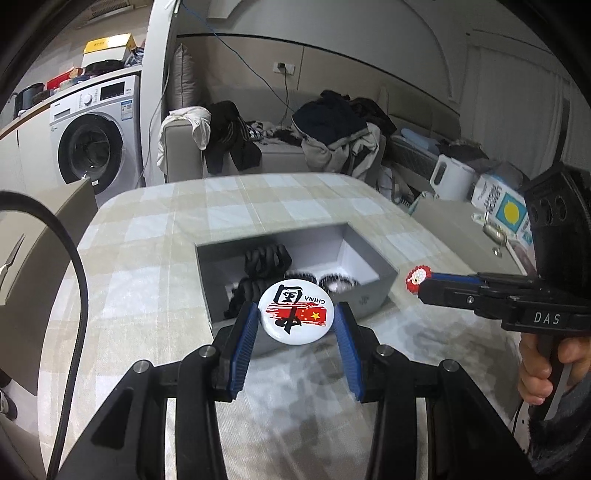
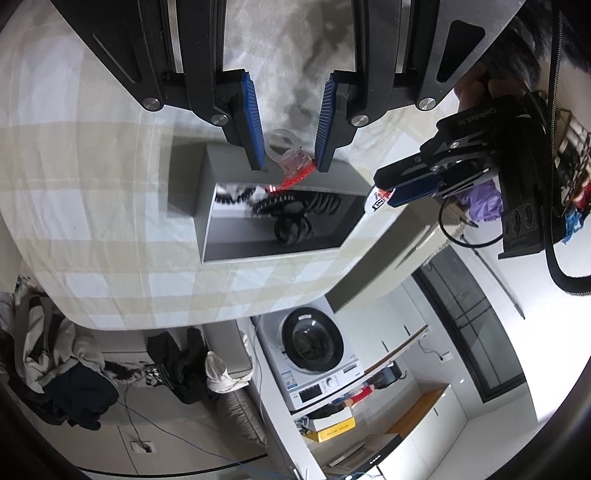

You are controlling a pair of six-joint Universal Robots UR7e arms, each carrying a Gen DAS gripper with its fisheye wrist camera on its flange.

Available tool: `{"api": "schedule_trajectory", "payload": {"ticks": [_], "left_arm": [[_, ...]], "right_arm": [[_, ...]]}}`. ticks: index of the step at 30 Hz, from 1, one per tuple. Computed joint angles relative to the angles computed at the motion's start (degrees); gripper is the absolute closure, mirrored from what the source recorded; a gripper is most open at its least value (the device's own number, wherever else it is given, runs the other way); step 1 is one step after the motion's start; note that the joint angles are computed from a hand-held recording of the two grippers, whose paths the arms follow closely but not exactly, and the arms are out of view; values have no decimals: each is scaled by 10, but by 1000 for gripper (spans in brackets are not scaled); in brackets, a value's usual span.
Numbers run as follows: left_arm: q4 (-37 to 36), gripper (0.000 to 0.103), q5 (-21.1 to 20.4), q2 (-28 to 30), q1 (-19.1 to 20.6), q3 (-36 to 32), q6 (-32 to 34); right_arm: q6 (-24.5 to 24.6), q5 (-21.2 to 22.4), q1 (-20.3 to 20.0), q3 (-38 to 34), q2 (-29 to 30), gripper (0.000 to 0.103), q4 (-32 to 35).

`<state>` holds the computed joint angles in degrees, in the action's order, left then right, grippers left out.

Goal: Organize jewelry
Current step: 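Carry the white badge with the left gripper while the right gripper carries the ring over the box, then open the left gripper to drop the badge while the right gripper drops the ring in the box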

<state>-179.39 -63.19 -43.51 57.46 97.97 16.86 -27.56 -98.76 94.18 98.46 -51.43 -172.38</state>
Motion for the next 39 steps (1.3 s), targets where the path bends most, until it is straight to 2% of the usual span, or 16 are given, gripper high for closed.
{"api": "schedule_trajectory", "payload": {"ticks": [9, 14, 23, 30, 39], "left_arm": [[14, 66, -1, 35, 17, -66, -15], [24, 66, 4, 44, 21, -78, -10], [33, 66, 6, 48, 23, -88, -13], [32, 66, 16, 54, 22, -95, -7], [35, 66, 20, 58, 23, -100, -10]], "right_arm": [[46, 10, -1, -70, 40, 76, 11], [35, -4, -1, -95, 56, 76, 42], [41, -20, -2, -118, 69, 76, 59], [25, -36, 5, -141, 82, 76, 74], [24, -40, 3, -138, 82, 75, 76]]}}
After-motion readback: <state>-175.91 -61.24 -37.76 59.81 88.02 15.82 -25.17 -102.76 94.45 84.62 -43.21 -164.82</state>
